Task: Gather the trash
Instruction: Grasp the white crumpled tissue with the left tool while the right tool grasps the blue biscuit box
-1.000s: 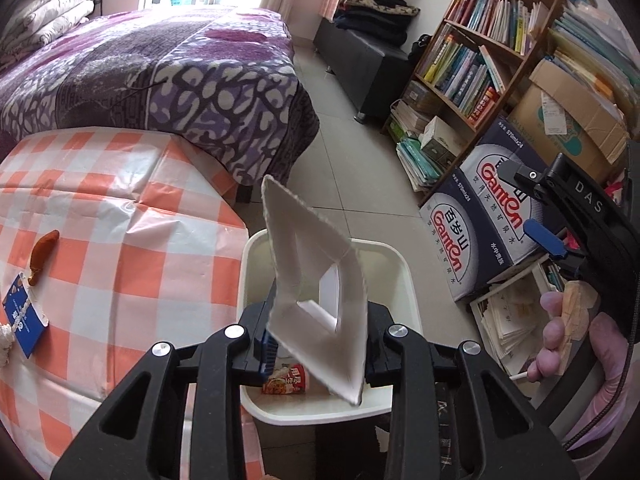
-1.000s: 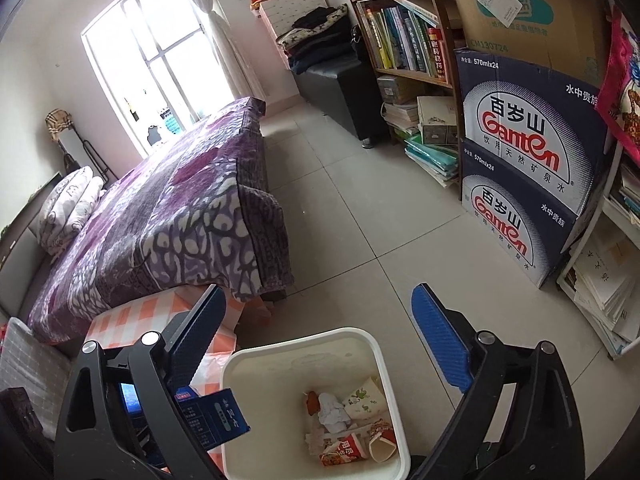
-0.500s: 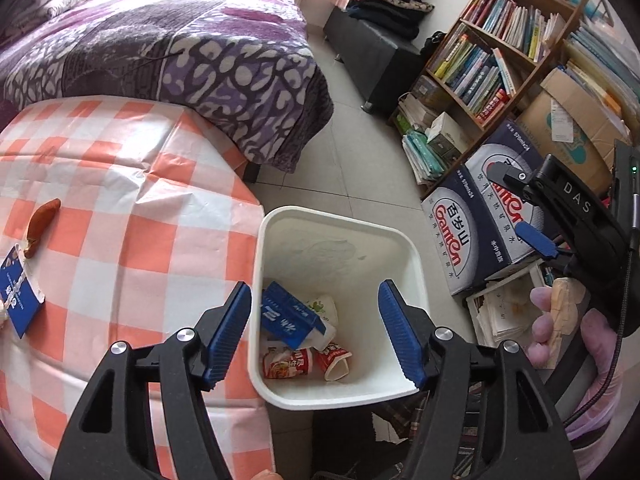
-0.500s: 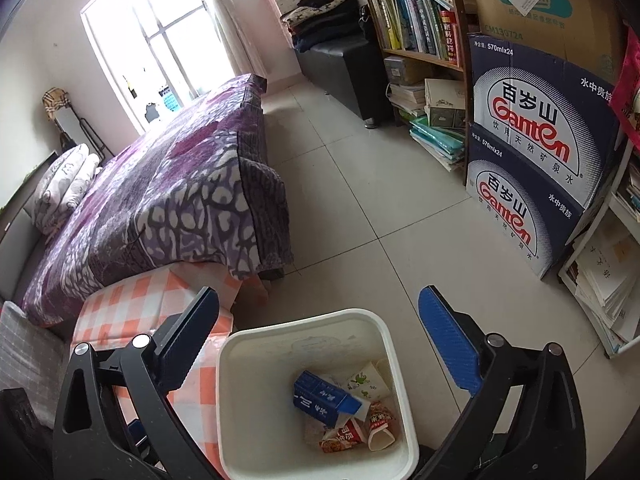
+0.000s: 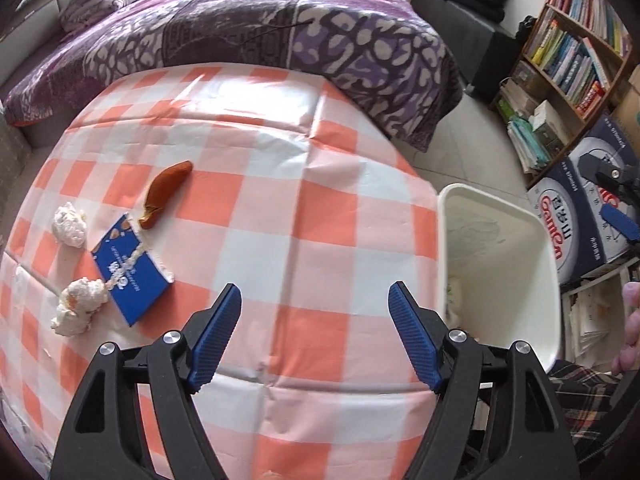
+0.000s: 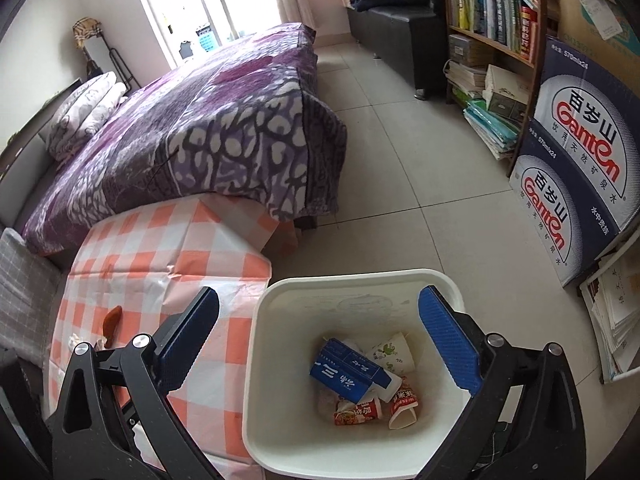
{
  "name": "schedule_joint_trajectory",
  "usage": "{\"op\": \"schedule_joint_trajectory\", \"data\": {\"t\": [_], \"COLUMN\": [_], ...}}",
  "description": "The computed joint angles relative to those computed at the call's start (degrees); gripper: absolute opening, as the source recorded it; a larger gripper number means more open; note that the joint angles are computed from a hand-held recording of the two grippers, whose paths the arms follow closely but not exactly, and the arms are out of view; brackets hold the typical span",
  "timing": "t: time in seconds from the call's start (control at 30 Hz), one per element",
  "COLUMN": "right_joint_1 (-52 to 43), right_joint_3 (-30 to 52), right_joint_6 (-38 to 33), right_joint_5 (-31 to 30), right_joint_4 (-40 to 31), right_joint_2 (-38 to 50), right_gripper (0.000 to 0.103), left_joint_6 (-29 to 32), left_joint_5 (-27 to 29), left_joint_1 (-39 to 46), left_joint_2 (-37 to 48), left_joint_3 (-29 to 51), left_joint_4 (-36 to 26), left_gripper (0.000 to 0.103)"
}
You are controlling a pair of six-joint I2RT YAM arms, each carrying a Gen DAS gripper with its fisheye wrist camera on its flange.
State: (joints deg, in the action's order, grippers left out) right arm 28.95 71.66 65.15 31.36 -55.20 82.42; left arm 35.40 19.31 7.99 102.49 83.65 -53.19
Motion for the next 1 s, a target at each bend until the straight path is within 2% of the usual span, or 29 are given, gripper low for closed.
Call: {"op": "schedule_joint_trajectory", "data": {"t": [0.17,0.27,0.37,0.47,0.63,0.73,0.93,1.0], "right_joint_1": [1.3,2.1,3.2,4.8,6.0,6.5,8.3,9.1], "right_joint_3": [4.3,7.1,10.6,15.5,23.3,29.7,47.6,54.0], "right_joint_6": [-2.0,-3.3,-5.1,-7.0,-14.2,-21.1,-31.9,-34.4], "right_joint_5": [-1.5,-2.7,-3.2,-2.8,-6.8,-12.2,-21.0,-22.6], "right_joint_4": [0.6,0.9,0.6,-0.6,0.4,1.7,0.3,-1.6], "right_joint_2": [5.3,8.7,12.6,17.8,25.9,32.1,46.7,51.3], "right_gripper": [0.096,0.096,0.096,0.096,0.096,0.096,0.096,0.096], "left_joint_6": [2.4,5.6,11.1,15.4,19.8,21.1,21.0,20.8], "left_joint_5": [-4.3,-6.7,-12.4,-16.9,-19.9,-19.7,-13.4,-12.1], "left_joint_1": [3.5,5.3,6.4,8.3,11.7,13.0,14.8,15.0], "left_joint_2": [4.6,8.2,12.8,16.7,25.7,30.0,38.4,40.3], "left_joint_3": [4.6,9.6,14.6,18.3,30.0,35.7,49.1,51.9], "left_joint_4": [1.5,-0.8,-3.5,-3.5,-7.6,-9.2,-15.6,-17.9], "left_gripper": [0.074,0.074,0.075,0.075,0.075,0.075,0.074,0.060]}}
